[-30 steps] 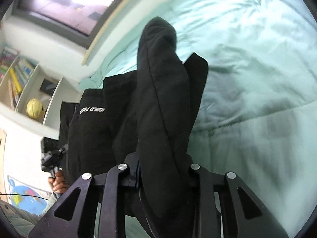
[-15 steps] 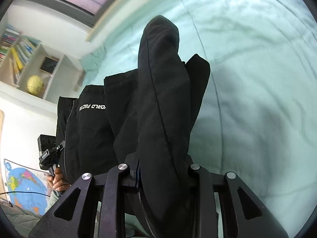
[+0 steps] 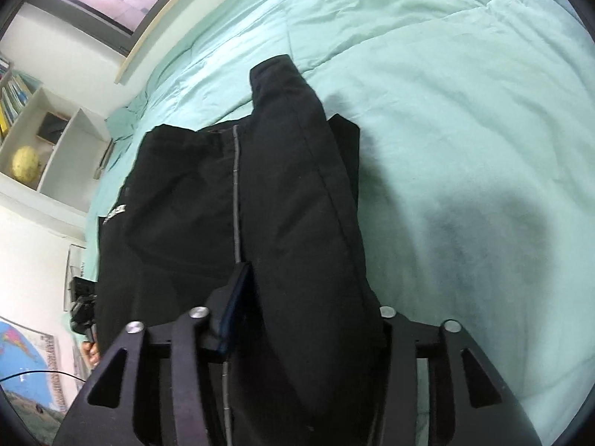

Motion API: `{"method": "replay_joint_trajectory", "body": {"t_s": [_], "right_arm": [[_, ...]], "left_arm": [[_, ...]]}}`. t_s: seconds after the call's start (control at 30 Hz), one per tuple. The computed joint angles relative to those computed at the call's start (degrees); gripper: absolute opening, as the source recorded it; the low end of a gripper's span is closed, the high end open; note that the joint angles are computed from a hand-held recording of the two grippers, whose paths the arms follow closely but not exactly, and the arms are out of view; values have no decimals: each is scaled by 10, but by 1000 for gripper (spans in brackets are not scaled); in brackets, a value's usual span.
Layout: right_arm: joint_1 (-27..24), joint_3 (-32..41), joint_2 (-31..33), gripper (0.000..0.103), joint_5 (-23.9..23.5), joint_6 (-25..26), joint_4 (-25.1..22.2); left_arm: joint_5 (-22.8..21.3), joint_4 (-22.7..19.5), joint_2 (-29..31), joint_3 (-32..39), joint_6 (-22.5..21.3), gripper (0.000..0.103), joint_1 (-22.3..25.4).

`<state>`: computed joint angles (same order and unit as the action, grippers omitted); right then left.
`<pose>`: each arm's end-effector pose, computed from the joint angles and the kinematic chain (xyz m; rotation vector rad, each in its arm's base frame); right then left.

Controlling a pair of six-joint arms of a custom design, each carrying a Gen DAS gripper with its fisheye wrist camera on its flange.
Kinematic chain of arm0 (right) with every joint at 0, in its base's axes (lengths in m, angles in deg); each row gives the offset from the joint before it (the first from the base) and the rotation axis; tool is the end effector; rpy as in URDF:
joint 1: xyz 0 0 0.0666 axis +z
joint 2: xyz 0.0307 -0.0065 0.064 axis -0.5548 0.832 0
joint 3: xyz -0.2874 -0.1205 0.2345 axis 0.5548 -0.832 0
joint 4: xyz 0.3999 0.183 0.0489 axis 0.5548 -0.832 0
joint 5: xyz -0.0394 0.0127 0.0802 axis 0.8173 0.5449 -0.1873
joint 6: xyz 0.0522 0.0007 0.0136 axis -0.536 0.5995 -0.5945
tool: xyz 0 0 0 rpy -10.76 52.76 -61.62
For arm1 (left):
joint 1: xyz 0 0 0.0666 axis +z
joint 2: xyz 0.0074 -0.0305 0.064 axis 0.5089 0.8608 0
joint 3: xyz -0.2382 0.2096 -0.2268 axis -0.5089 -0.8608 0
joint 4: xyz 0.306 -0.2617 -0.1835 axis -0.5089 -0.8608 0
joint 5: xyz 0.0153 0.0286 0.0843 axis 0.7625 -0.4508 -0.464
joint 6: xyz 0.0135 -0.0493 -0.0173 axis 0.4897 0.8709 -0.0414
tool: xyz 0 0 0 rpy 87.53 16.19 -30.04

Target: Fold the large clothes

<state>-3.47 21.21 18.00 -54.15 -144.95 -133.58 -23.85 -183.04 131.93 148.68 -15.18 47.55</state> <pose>0.2614 0.1528 0.4358 0.6648 2.5139 0.6736 0.4611 0.1069 0.3654 0.0228 2.5052 -1.5480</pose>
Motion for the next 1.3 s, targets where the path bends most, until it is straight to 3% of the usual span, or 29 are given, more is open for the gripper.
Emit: {"method": "replay_joint_trajectory", "body": {"t_s": [0.07, 0.13, 0.23, 0.3, 0.33, 0.43, 0.5, 0.57, 0.63, 0.67, 0.73, 0.77, 0.83, 0.93, 1.03, 1.1, 1.2, 1.23, 1.3], "right_arm": [[11, 1, -6, 53, 16, -10, -5], [31, 12, -6, 62, 50, -23, -34], [81, 56, 4, 69, 152, -61, -140], [130, 100, 20, 70, 230, -113, -232], [148, 118, 27, 70, 252, -127, -254], [192, 194, 76, 70, 295, -104, -256], [194, 235, 121, 70, 287, -61, -219], [178, 278, 186, 67, 251, -13, -177], [156, 303, 239, 40, 193, 30, -133], [144, 320, 272, 40, 162, 38, -127], [131, 353, 337, 41, 161, 41, -161], [127, 352, 346, 41, 159, 39, -164], [108, 317, 341, 41, 116, 16, -119], [98, 274, 302, 40, 88, -6, -77], [117, 260, 267, 46, 100, -15, -80], [142, 264, 244, 56, 129, -22, -97], [215, 293, 233, 60, 209, -42, -168], [241, 304, 239, 60, 227, -58, -204], [267, 300, 246, 60, 222, -76, -223]], "left_arm": [[-9, 22, -15, -6, 11, 54, 2], [-35, 70, -50, -16, 47, 54, 6], [-111, 117, -102, -16, 92, 55, 14], [-147, 135, -133, -12, 103, 55, 19], [-175, 151, -155, -8, 109, 55, 16], [-184, 178, -199, 6, 113, 58, -10], [-194, 190, -208, 11, 129, 63, -39], [-230, 214, -213, 1, 164, 63, -87], [-284, 234, -206, -5, 184, 63, -131], [-308, 235, -199, -11, 191, 63, -150], [-365, 247, -192, -28, 202, 62, -185], [-382, 267, -199, -42, 203, 62, -193], [-399, 288, -204, -53, 206, 66, -196], [-373, 277, -193, -41, 218, 66, -181], [-384, 260, -210, -38, 202, 66, -183], [-359, 248, -239, -46, 181, 66, -175], [-344, 238, -275, -60, 172, 66, -172], [-351, 238, -282, -66, 171, 66, -175], [-398, 240, -284, -80, 177, 66, -197]]}}
